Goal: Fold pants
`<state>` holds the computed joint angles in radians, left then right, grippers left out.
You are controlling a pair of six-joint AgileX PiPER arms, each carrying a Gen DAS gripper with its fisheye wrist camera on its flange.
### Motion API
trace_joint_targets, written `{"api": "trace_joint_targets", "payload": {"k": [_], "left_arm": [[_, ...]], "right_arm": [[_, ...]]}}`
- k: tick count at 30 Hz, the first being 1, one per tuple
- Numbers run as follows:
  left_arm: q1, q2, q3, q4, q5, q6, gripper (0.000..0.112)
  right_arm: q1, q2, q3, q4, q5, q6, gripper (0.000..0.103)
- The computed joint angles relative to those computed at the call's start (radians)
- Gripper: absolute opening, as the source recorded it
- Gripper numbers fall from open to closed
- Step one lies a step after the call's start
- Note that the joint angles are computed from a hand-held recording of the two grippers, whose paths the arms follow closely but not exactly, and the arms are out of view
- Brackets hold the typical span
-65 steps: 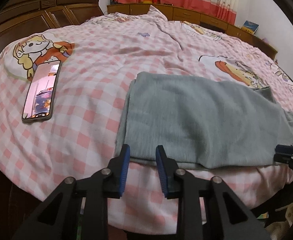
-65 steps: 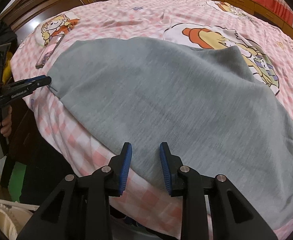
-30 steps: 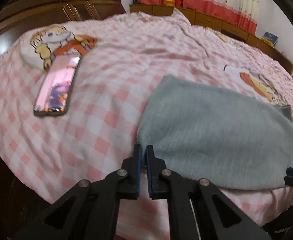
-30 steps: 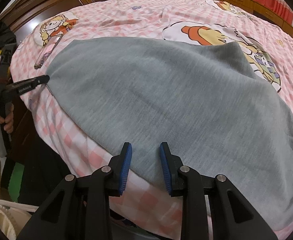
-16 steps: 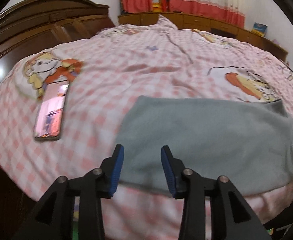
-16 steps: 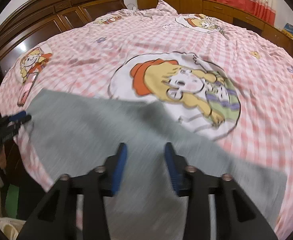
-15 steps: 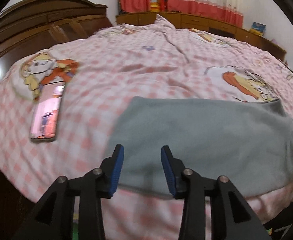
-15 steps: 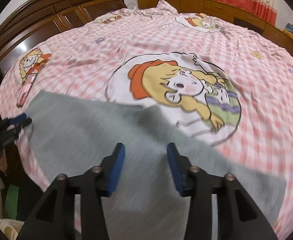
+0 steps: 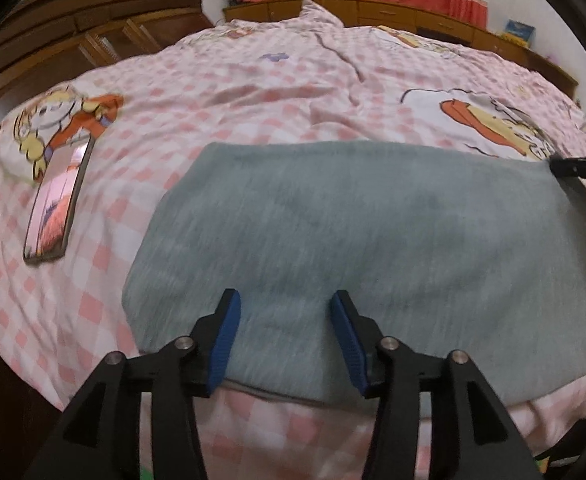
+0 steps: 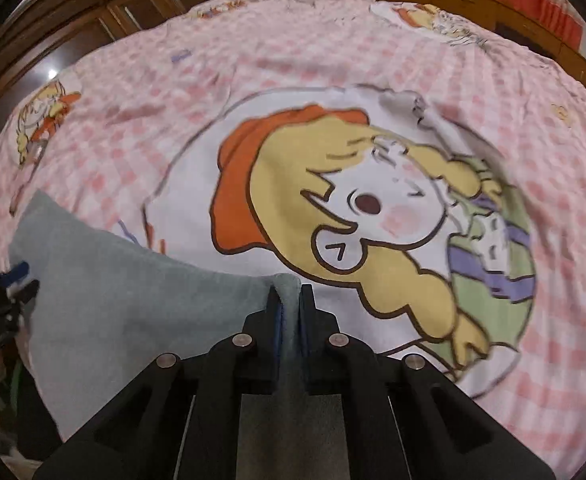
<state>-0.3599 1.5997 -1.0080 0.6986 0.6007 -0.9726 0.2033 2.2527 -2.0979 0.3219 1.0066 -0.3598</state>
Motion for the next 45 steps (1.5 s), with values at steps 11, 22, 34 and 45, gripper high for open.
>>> {"api": "trace_joint_targets", "payload": {"k": [11,22,34,45], "left_arm": [[-0.048,-0.001,-0.034,0.027,0.077,-0.027,0.056],[-0.191,0.053,-0.178,0.026,0.122,0.015,0.056],[-0.253,0.196,-0.326,0.005,0.203,0.002,0.057],[-0.273,0.258,-0.396,0.011,0.296,-0.023,0.061]], "right_arm": [[-0.128,-0.218,0.263,0.157,-0.086,0.013,0.030],[-0.485,-0.486,0.636,0.162,-0.124,-0.108,0.041],[-0.590,-0.386,0.773,0.447,-0.181,-0.378,0.058],[-0.529,-0.547,0.854,0.303,-0.331,-0.258,0.012]]}}
